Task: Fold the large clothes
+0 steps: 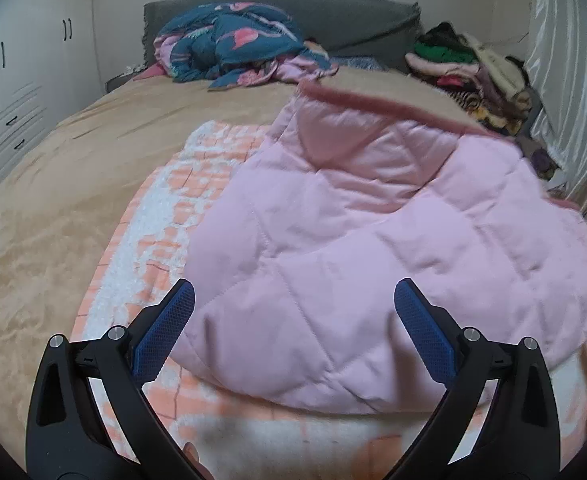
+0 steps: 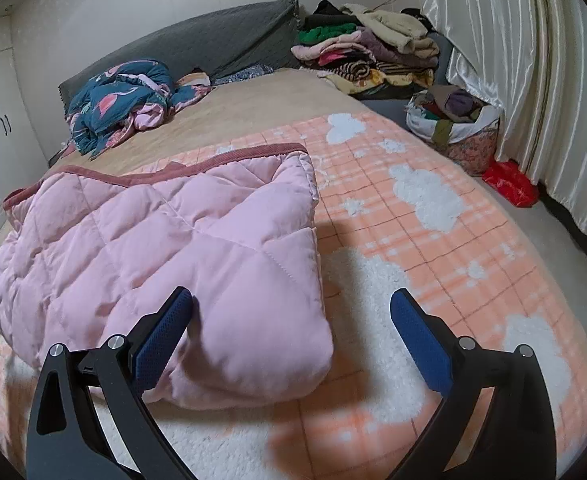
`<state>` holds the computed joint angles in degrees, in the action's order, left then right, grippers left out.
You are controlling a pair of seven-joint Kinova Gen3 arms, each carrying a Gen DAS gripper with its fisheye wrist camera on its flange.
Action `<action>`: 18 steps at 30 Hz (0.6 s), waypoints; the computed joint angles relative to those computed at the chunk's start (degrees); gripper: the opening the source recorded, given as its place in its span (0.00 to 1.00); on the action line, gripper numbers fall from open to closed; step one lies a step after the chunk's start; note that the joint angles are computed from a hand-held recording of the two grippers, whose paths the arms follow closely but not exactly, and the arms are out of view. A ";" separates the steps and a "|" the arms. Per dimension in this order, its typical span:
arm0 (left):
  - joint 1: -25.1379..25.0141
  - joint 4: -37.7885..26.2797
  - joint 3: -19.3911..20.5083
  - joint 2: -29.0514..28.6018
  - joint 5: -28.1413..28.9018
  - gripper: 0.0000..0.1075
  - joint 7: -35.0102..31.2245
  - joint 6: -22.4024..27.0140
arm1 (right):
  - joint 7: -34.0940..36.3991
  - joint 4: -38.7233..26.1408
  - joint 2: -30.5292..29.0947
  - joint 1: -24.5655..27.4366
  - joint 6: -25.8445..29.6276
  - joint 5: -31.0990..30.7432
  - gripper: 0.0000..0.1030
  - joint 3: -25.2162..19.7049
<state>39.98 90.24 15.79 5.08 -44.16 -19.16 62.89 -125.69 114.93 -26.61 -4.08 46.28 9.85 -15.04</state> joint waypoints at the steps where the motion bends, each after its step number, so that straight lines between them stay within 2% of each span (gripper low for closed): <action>1: -0.30 -0.17 -0.18 0.52 0.09 0.87 -0.79 -0.04 | 0.57 0.37 0.17 -0.46 -0.96 -0.40 0.96 0.93; 6: -1.68 -0.51 -1.66 1.97 2.01 0.87 -4.09 -2.91 | 4.13 0.87 1.38 -2.49 -4.24 -3.90 0.95 5.23; 8: -1.77 -1.00 -2.17 2.52 1.94 0.87 -5.03 -3.40 | 6.45 0.92 1.85 -3.81 -5.49 -5.37 0.79 6.73; 9: -1.88 -1.15 -2.48 2.75 1.90 0.87 -5.50 -3.87 | 7.68 0.82 2.50 -4.53 -6.21 -6.15 0.64 7.23; 11: -2.22 -1.58 -3.10 3.19 2.34 0.87 -6.27 -4.62 | 7.52 0.20 3.71 -2.97 -6.63 -5.06 0.57 5.06; 13: -2.73 -2.09 -3.69 3.59 3.17 0.87 -7.25 -5.42 | 6.89 0.19 4.29 -2.11 -7.48 -3.93 0.41 3.56; 18: -4.24 -2.83 -5.30 4.72 5.09 0.87 -9.56 -8.41 | 1.70 -0.53 6.25 1.06 -9.92 0.48 0.29 -0.94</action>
<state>35.74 87.42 10.49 9.80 -39.07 -28.72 54.48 -123.99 114.41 -20.35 -3.02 36.36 10.34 -15.98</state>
